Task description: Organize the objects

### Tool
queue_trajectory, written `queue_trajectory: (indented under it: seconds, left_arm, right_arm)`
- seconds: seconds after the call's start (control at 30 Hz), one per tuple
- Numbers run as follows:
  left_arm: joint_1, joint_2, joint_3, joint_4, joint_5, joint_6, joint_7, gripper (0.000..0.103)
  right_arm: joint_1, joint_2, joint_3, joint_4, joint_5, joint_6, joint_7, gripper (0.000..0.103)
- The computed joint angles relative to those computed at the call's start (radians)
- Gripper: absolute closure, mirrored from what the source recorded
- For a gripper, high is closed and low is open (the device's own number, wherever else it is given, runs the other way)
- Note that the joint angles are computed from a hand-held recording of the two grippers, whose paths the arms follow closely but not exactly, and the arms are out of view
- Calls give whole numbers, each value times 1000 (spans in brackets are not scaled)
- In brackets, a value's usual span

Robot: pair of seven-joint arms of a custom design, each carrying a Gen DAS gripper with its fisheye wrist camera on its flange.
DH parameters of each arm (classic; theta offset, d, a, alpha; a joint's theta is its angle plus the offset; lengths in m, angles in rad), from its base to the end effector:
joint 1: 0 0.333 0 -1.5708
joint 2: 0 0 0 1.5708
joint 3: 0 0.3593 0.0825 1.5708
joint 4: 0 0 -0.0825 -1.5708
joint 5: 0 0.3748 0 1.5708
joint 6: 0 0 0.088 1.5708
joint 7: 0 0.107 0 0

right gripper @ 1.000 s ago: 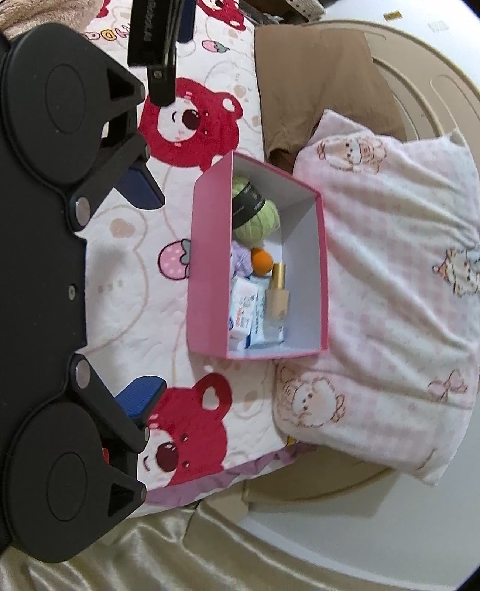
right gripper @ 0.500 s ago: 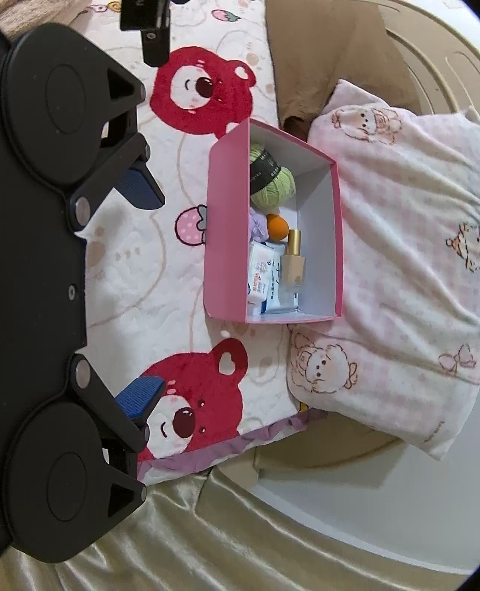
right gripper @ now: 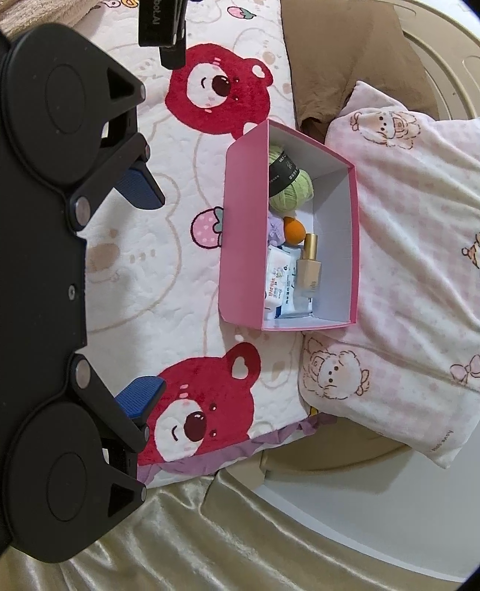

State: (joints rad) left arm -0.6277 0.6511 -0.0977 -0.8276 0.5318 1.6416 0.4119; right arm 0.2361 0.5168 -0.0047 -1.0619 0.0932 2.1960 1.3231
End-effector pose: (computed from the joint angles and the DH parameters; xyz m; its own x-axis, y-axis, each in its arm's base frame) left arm 0.6155 -0.4360 0.6062 0.4564 -0.8890 -0.0379 -0.7896 -0.3850 -0.4778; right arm 0.7371 0.1783 0.6480 0.4189 -0.9065 0.0533 -0.7252 -0.3693 -0.5811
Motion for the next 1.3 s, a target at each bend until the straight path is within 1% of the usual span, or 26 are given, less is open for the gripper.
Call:
queue_trajectory:
  seconds: [0.03,0.07,0.17,0.23,0.37,0.47,0.53,0.57,0.63,0.67,0.77,0.93,1.03,1.17,1.3]
  left_arm:
    - [12,-30,-7,-56,-11,39,-22,0]
    - [16,-44,-10,-82,-13,53,-38,0]
    - [3,-29,-7,-54,8,9,-30,0]
    - [4,-36,-10,-66,9,12,-34,0]
    - [11,-63,-20,-109,11,42,-50,0]
    - [9,-58,-22,-97,18,35,-43,0]
    - [10,-60,-23,-102,18,44,-41,0]
    - [5,-55,-20,-94,24,34,-44,0]
    - [-10,-27,-8,-43,41,-11,-33,0]
    - [-8,-29,-9,-48,38,-7,-29,0]
    - [17,-72,-23,-125,12,59,-58,0]
    - [15,-74,-27,-129,19,61,-65,0]
    - [20,-89,-32,-155,18,85,-78,0]
    - [13,-81,-31,-139,30,69,-61,0]
    - [-2,-71,-21,-115,50,23,-47,0]
  right_arm:
    - [1,1,-1,1,-3,-2,0,4]
    - [3,1,-2,0,-6,-3,2,4]
    - [8,-1,-6,-5,-17,-3,3,4]
    - [9,-4,-6,-10,-19,-1,5,4]
    - [7,-4,-3,-9,-15,-5,7,4]
    - [5,-2,0,-7,-11,-9,0,4]
    - [5,-4,2,-10,-9,-7,-5,4]
    - [5,-7,2,-17,-7,-2,-7,4]
    - [4,-10,1,-21,-6,1,-7,4]
    - [4,-12,1,-24,-5,2,-6,4]
    - [5,-17,1,-31,-4,6,-6,4]
    - [4,-25,1,-43,-5,14,-12,4]
    - [6,-29,-1,-48,-8,15,-8,4]
    - [3,-32,2,-51,-2,13,-9,4]
    - [2,-35,0,-57,-7,16,-16,4]
